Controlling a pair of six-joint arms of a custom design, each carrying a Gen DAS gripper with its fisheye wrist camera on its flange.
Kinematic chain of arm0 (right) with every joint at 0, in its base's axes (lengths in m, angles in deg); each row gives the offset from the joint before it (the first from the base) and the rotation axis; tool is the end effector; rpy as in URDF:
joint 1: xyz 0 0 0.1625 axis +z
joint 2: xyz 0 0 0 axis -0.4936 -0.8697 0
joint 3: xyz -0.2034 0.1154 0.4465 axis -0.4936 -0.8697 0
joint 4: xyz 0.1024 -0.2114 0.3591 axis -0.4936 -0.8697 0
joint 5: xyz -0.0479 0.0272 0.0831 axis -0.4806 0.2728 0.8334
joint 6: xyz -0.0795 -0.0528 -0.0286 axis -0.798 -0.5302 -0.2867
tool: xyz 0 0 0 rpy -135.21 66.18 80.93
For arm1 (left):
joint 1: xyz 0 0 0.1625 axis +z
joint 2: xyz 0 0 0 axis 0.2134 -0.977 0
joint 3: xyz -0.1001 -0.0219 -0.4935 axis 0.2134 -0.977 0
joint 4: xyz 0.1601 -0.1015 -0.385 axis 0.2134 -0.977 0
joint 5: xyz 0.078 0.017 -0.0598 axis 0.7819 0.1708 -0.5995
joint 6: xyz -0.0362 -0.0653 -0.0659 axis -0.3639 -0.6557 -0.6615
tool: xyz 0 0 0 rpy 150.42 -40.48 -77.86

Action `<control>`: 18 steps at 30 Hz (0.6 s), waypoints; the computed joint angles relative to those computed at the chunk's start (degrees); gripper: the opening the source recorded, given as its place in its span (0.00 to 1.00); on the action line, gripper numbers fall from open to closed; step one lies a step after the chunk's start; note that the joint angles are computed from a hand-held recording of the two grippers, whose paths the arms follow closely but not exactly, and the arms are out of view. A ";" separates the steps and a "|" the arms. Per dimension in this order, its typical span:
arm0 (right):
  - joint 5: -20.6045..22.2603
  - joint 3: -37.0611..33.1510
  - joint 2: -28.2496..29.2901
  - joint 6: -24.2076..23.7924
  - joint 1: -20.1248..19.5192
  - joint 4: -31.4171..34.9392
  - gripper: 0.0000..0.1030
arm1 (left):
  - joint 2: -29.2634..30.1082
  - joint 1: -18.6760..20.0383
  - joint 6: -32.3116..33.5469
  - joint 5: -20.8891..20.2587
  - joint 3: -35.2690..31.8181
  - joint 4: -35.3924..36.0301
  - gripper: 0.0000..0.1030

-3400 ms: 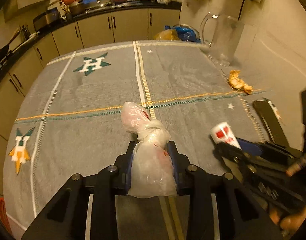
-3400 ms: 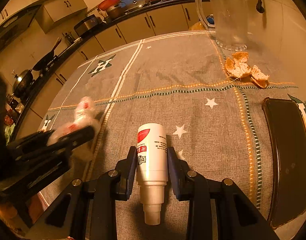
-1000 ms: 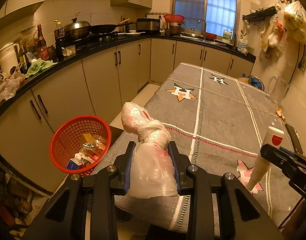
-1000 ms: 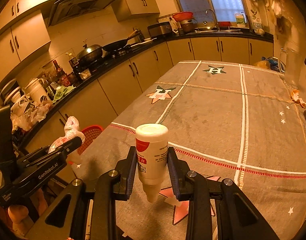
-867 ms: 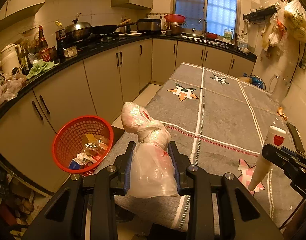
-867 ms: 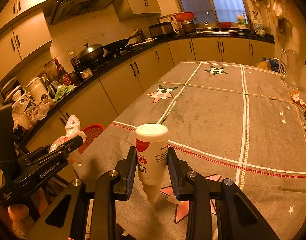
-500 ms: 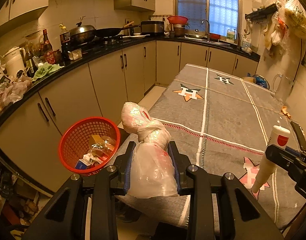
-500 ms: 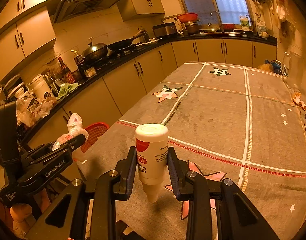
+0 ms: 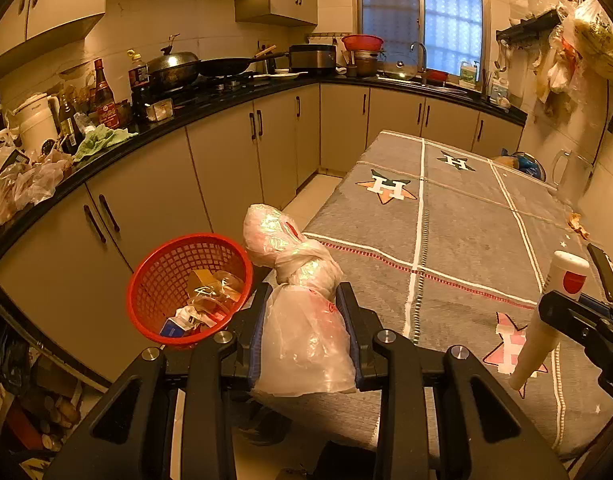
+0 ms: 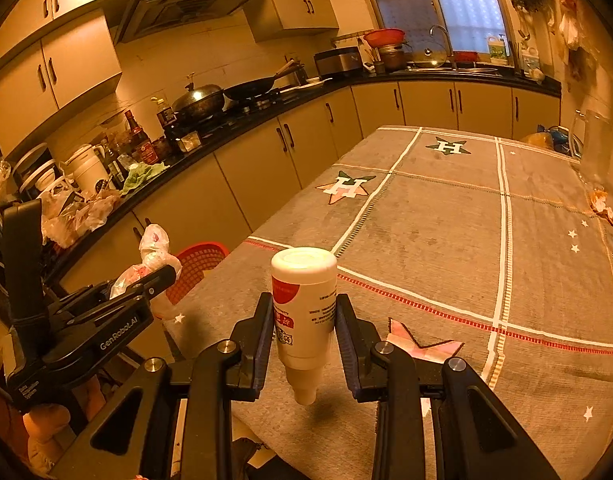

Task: Collect trash
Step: 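Carry the plastic bag and white bottle over the red wastebasket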

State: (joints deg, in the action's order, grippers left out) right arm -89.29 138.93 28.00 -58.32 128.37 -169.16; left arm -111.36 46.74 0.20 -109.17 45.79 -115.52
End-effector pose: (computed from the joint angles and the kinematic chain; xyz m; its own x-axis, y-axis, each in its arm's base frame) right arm 0.2056 -0.7886 0.1814 -0.8649 0.1527 0.4781 -0.3164 0.5734 -0.7557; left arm -0.2691 -0.8238 0.1540 -0.6461 0.3576 -0.6742 0.7186 0.5827 -0.3795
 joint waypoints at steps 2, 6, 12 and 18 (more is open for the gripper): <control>0.18 -0.16 0.02 -0.07 -0.04 0.28 0.32 | -0.01 0.06 -0.08 0.07 -0.03 0.02 0.30; 0.60 -0.64 0.17 -0.11 -0.12 1.12 0.32 | 0.02 0.29 -0.21 0.09 -0.28 0.28 0.30; 1.10 -1.50 0.59 -0.12 -0.24 2.60 0.32 | 0.19 0.75 -0.70 0.24 -0.98 0.95 0.30; 1.58 -2.79 1.08 -0.49 -0.19 4.39 0.32 | 0.36 1.22 -1.09 0.44 -1.54 1.42 0.30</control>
State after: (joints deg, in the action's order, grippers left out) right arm -87.71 136.14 29.08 -58.81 128.18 -164.77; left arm -111.01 47.96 -0.89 -108.73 44.24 -114.11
